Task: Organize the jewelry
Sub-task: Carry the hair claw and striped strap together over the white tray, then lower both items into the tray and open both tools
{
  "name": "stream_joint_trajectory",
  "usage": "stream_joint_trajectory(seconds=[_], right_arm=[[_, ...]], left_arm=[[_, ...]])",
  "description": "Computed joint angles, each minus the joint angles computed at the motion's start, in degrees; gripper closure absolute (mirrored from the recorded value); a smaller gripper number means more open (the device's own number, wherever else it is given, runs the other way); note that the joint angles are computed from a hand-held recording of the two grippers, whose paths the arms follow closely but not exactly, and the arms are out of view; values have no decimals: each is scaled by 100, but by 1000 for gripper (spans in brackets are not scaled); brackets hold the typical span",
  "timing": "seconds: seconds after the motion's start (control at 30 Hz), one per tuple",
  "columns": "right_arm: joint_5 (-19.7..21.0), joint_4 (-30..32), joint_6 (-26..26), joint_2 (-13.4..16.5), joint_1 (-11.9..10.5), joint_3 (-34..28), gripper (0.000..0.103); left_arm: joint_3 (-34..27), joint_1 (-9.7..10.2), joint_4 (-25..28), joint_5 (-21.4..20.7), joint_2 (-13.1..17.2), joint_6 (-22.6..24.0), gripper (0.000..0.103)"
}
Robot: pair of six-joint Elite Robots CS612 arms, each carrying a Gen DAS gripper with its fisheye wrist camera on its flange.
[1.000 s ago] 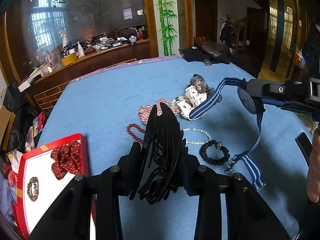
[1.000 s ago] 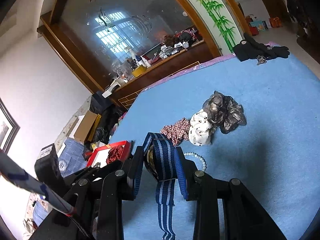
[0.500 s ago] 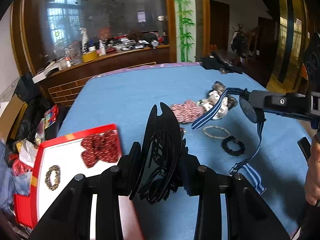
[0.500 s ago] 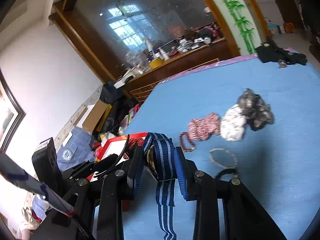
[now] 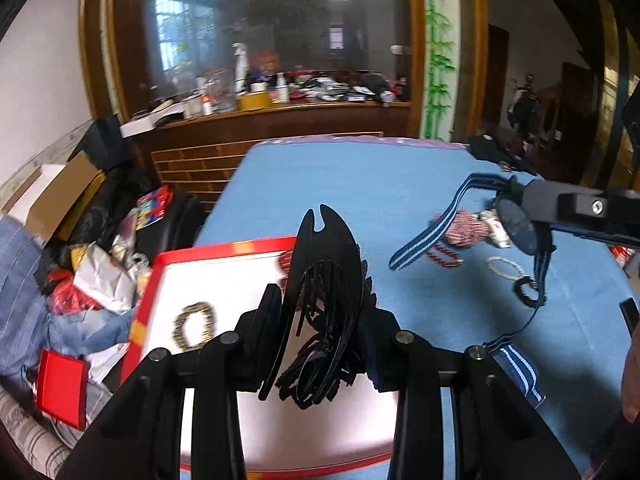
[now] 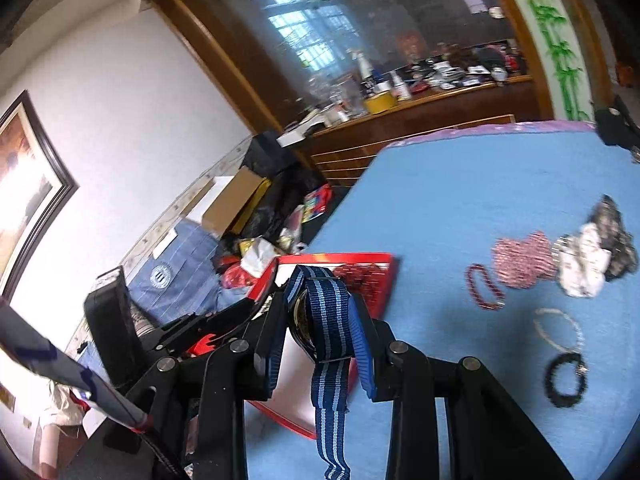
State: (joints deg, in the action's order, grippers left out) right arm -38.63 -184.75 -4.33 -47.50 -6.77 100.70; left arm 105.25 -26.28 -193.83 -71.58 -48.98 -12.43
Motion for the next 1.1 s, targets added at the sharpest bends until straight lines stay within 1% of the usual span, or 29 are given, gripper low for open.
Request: stream_joint_trajectory(seconds=[0.2,0.37,0.47,0.6,0.73,0.87,1.1], right_arm=[[-44,209,22,112,255,-242,69],[-254,576,7,295,473,-507,69],[-447,814,-36,409,589,-662,69],[-735,1004,35,572,721,-877,69],[-960,1255,37,709,798,-1065,69],[-1179,1355,38,793,858,-1183,69],[-1393,1625,-16,883,922,-1340,69]], left_arm=[[78,187,74,30,6,-144,67],[7,357,311,-17,107,-365,67],[-91,439,468,-58,197,-427,67],[-231,528,747,-92,317,-541,67],[-355,579,953,-147,397,-610,67],[-434,609,1074,-206,448,-612,67],[-473,626,1160,-246,490,-648,67]])
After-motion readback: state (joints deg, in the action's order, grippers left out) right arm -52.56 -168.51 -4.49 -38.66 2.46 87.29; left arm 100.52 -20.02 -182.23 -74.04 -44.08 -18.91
